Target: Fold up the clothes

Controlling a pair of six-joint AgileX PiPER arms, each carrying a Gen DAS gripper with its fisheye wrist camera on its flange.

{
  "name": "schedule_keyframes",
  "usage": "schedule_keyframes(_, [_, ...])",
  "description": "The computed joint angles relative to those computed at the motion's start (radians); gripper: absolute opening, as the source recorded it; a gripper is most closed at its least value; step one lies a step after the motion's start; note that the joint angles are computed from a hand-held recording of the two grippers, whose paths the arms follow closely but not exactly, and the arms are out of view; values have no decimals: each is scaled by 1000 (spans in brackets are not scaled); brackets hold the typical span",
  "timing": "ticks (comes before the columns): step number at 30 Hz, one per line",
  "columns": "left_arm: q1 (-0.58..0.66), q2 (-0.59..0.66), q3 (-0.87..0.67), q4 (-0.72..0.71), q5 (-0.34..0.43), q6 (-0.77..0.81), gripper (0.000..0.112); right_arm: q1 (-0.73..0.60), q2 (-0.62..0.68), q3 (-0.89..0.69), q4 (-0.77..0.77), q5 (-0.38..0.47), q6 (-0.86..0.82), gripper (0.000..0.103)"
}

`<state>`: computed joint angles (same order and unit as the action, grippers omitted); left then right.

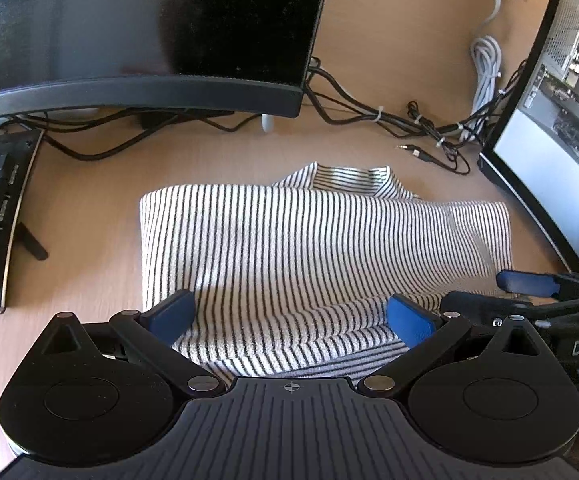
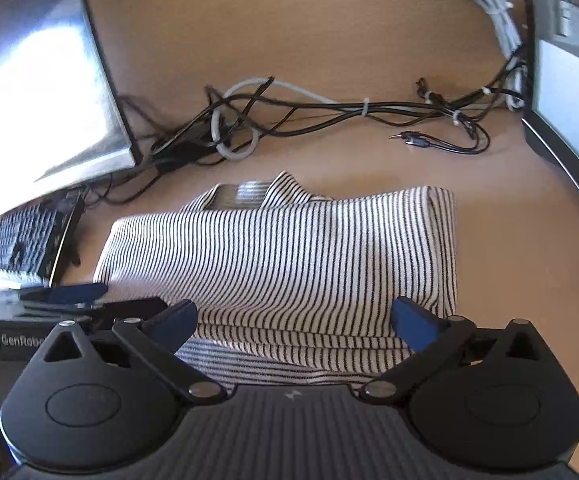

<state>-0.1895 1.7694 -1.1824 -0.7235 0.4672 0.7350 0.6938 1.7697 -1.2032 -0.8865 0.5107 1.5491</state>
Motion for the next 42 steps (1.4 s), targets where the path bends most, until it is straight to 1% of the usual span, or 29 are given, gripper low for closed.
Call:
schedule_keyframes(1, [-5, 2, -8, 33, 6, -25, 103, -4, -1, 0, 16, -5, -33, 103])
schedule_keyframes(3, [3, 7, -48, 77, 54, -81, 103, -11, -30, 21, 21, -24, -62, 103])
schedule_keyframes(5, [39, 9, -79, 17, 97, -79, 103, -19, -60, 43, 18, -44, -80, 103])
schedule_keyframes(6, [62, 10, -85, -35, 99, -63, 103, -15, -83, 62, -24, -41, -42, 103])
schedule_keyframes(7, [76, 15, -97, -52, 96, -75, 103, -3, -108, 80, -106, -14, 35, 103])
schedule_keyframes(8, [83, 33, -123, -29, 92, -116, 103, 7, -126, 93, -176, 20, 96, 103])
schedule_keyframes(10, [93, 91, -201, 52, 128, -219, 103, -2, -139, 90, -219, 74, 116, 102])
schedule_keyframes(12, [92, 143, -261, 87, 158, -257, 103, -53, -116, 48, -141, 86, 23, 96])
schedule_keyframes(13, [89, 165, -285, 98, 168, -268, 103, -84, -103, 30, -90, 74, -26, 91])
schedule_keyframes(14, [87, 188, -311, 109, 178, -278, 103, -118, -86, 12, -30, 55, -75, 88])
schedule_keyframes(16, [75, 204, -325, 121, 170, -272, 103, -174, -44, -18, 77, 18, -153, 84])
schedule_keyframes(18, [61, 210, -326, 129, 151, -257, 103, -218, 2, -46, 181, -6, -225, 82])
schedule_keyframes(20, [47, 214, -323, 136, 129, -235, 103, -240, 26, -46, 196, -43, -216, 83])
schedule_keyframes(22, [37, 211, -308, 136, 104, -195, 103, -250, 40, -60, 233, -65, -267, 82])
schedule_keyframes(24, [36, 212, -303, 116, 99, -162, 103, -245, 56, -86, 257, -66, -322, 79])
schedule_keyframes(25, [36, 213, -303, 107, 98, -153, 103, -243, 65, -99, 268, -66, -349, 73])
schedule_keyframes(26, [34, 215, -307, 102, 96, -151, 99, -240, 74, -113, 280, -65, -377, 62])
schedule_keyframes(27, [32, 217, -310, 99, 92, -146, 90, -245, 79, -123, 311, -72, -415, 57])
schedule_keyframes(28, [33, 218, -312, 85, 95, -135, 86, -251, 83, -134, 347, -79, -457, 49])
schedule_keyframes(29, [37, 217, -314, 64, 106, -118, 77, -259, 85, -144, 385, -81, -485, 43])
schedule_keyframes(30, [41, 216, -315, 43, 117, -102, 65, -264, 84, -150, 404, -78, -493, 39])
schedule_keyframes(31, [44, 206, -307, 17, 122, -74, 59, -265, 76, -151, 410, -76, -500, 32])
schedule_keyframes(32, [46, 188, -289, -14, 121, -35, 48, -266, 67, -151, 414, -74, -508, 29])
schedule_keyframes(33, [49, 170, -272, -45, 121, 3, 44, -267, 57, -151, 419, -72, -515, 28])
schedule_keyframes(34, [52, 149, -250, -76, 120, 43, 42, -259, 38, -147, 396, -64, -504, 28])
schedule_keyframes(36, [60, 90, -199, -144, 128, 116, 35, -232, -23, -116, 333, -57, -462, 27])
schedule_keyframes(38, [82, 10, -123, -232, 146, 217, 35, -198, -88, -82, 272, -43, -416, 27])
schedule_keyframes(40, [134, -73, -42, -316, 191, 346, 34, -144, -157, -47, 212, -2, -373, 26])
schedule_keyframes(42, [194, -146, 25, -369, 263, 442, 34, -70, -220, -16, 150, 65, -329, 26])
